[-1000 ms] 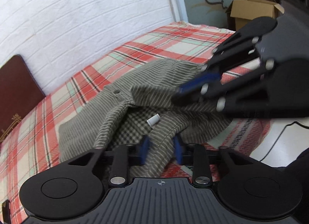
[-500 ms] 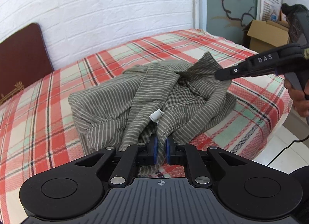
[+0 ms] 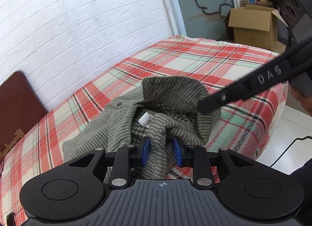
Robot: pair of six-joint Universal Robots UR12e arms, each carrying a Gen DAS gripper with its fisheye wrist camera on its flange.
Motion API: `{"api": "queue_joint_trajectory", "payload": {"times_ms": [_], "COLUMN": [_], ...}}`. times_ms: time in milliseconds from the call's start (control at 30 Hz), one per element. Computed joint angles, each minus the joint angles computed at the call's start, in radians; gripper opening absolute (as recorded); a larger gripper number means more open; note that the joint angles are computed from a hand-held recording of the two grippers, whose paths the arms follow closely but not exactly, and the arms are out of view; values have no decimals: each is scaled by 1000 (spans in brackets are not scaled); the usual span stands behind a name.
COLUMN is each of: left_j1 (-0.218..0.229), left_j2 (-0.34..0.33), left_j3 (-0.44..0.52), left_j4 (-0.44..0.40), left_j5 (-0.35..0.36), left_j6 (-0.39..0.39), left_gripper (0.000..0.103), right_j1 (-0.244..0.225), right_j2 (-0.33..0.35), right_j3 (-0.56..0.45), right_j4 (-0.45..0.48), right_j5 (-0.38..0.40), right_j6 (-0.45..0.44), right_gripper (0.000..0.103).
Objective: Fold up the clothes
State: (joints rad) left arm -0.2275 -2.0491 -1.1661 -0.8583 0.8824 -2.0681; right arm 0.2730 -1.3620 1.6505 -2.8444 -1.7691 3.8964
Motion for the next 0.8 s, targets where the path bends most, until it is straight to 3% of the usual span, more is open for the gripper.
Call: {"api": "queue_joint_trajectory", "payload": {"times_ms": [100,133,167,200,300,367,467,533,667,800], "left_j1": [4,6,9,11,14,22,31,37,63,66], "left_j2": [0,0,0,-1,-16,-30,-34,-32,-28,-20], "left_j3": [-5,-6,-6,-5,12,40,53,57,92,98], "left_j4": [11,8,5,7,12,-38,-79,-103,-223,-205], "left_j5": [6,5,8,16,72,72,56,41,-58,-133], "left_j6": [-24,-29,-34,-44,-101,-133,-147,-134,-91,-48], "left_gripper": [45,39,23,17,13,13,16,28,39,48], "right_j1": [-2,-3,-4,-6,-16,-29,-44,-48,-54,-51], "right_j2": [12,14,17,17,8,10,19,18,17,16], "right_j3": [-5,-4,-3,2,52,98,126,128,130,124], "right_j4": [15,15,15,8,-134,-321,-471,-466,-452,-433], "right_j5": [26,26,26,28,38,80,138,149,164,156], "right_j6": [60,83,105,129,203,230,250,248,225,141], "right_gripper": [42,38,18,9,7,7,7,7,7,7]}}
